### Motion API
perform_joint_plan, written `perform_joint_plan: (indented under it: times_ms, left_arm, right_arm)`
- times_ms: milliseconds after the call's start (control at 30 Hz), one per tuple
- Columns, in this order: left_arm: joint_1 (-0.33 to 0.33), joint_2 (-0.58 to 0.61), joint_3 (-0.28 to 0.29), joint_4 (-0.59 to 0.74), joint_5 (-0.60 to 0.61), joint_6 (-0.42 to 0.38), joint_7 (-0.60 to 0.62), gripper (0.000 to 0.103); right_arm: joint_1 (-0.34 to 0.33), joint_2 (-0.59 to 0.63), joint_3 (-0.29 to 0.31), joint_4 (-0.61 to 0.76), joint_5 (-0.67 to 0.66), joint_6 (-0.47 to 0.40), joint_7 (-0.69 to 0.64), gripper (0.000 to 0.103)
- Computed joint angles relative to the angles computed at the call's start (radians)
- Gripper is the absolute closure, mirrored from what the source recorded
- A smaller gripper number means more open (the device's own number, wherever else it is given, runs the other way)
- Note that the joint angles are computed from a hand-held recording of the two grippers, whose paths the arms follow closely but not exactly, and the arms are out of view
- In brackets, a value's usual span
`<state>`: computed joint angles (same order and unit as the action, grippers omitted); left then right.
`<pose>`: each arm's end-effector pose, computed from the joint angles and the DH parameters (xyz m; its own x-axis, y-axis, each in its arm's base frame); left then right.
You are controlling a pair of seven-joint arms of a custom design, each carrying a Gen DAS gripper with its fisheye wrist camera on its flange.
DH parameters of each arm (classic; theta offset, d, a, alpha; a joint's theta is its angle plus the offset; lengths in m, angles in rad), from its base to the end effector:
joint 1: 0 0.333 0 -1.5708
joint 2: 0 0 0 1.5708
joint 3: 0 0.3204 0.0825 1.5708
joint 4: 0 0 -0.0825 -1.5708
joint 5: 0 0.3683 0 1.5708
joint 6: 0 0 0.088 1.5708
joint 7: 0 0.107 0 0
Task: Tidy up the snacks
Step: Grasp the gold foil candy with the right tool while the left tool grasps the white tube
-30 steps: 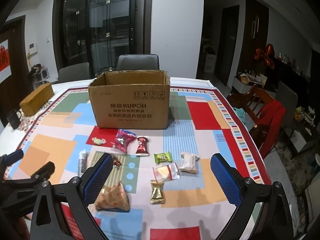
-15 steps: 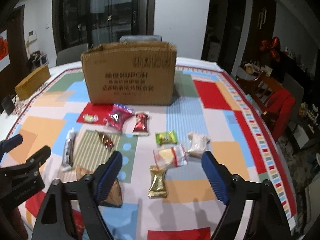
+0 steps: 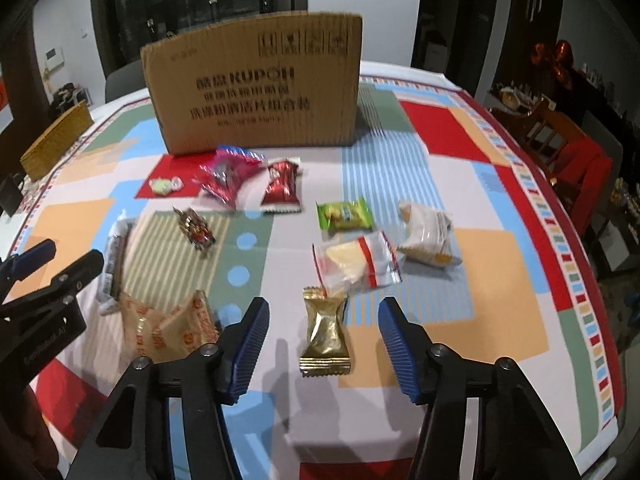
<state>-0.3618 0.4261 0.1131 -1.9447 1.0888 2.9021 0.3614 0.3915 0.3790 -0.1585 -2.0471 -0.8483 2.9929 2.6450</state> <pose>0.5959 -0.2119 0.3128 -0.0222 -0.9915 -0.1285 -0.7657 0.0995 -0.6354 0.5818 0.1990 0.3170 -0.0081 -0.9999 0.0111 -0.8004 -0.0002 -0.5994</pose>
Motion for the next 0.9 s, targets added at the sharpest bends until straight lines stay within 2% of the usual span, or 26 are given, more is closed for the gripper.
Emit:
perform_joint_plan:
  times_ms: [133,367,500,567,633,800,900]
  left_arm:
    - [0.005,0.023,-0.008,0.015,-0.043,-0.008,0.042,0.036]
    - [-0.001,0.054,0.003,0.031,-0.137,-0.004,0.109,0.048]
    - [-0.007,0.072,0.008,0.037,-0.213,0.003,0.173,0.056]
    - [-0.005,0.079,0.005,0.039,-0.263,0.004,0.218,0.062]
    - [-0.013,0.085,0.011,0.04,-0.306,0.004,0.25,0.062]
    - [-0.044,0.095,0.041,0.038,-0.379,0.019,0.3,0.064]
    - [-0.049,0.096,0.046,0.029,-0.425,0.044,0.342,0.072]
  right_arm:
    - [-0.02,0.017,0.023,0.01,0.048,-0.015,-0.043,0.048]
    - [-0.033,0.046,0.045,0.033,0.124,-0.031,-0.11,0.048]
    - [-0.04,0.059,0.056,0.04,0.171,-0.035,-0.151,0.054]
    - [-0.043,0.065,0.058,0.042,0.191,-0.029,-0.17,0.061]
    - [-0.05,0.071,0.066,0.046,0.217,-0.031,-0.196,0.063]
    - [-0.021,0.072,0.036,0.04,0.22,-0.019,-0.196,0.063]
    - [-0.027,0.07,0.043,0.034,0.234,-0.006,-0.214,0.078]
